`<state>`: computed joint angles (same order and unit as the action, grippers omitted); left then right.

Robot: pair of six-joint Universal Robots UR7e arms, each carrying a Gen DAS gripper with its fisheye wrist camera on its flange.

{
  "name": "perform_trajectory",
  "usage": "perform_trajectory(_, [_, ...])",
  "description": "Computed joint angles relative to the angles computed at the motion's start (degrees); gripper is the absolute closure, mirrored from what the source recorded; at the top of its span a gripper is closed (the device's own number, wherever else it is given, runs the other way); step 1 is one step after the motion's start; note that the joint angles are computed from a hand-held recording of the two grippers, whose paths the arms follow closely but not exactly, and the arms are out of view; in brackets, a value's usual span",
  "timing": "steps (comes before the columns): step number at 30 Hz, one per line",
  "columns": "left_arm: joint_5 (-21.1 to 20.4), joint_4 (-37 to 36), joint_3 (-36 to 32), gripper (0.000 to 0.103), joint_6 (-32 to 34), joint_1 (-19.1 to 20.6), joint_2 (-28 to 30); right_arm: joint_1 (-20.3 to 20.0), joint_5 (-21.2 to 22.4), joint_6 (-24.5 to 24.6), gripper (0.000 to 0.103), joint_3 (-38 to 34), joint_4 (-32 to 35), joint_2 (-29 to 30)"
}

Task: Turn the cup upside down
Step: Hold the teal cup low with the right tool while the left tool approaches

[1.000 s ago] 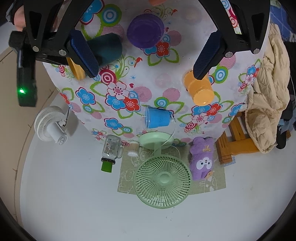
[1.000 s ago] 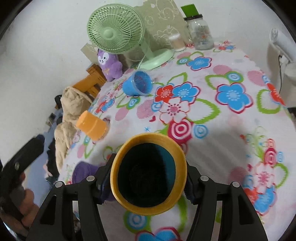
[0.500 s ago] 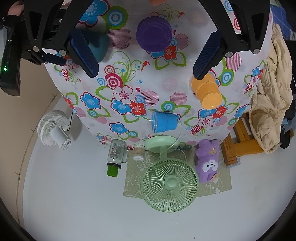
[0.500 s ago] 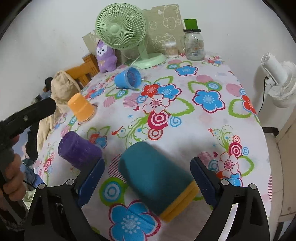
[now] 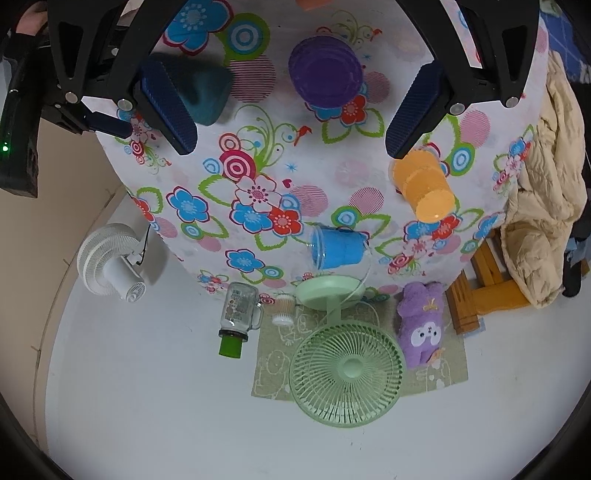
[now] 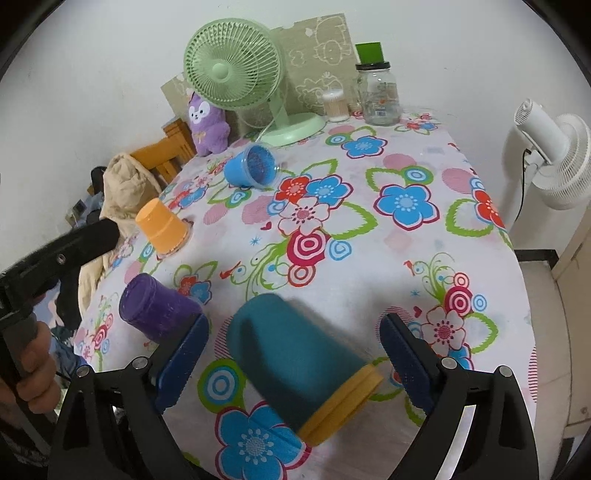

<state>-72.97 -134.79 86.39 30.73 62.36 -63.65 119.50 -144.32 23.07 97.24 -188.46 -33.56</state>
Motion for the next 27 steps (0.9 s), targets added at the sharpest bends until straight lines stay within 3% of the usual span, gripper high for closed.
perform_trajectory(13, [0.58, 3.82, 1.92, 0.0, -5.49, -2.25, -0.43, 0.21, -0.39, -1.88, 0.008, 4.71, -5.93, -2.03])
perform_trajectory(27, [0.66, 3.39, 4.0, 0.0, -19.42, -3.96, 0.19, -0.88, 0.25, 0.1, 0.008, 12.84, -9.97, -6.24])
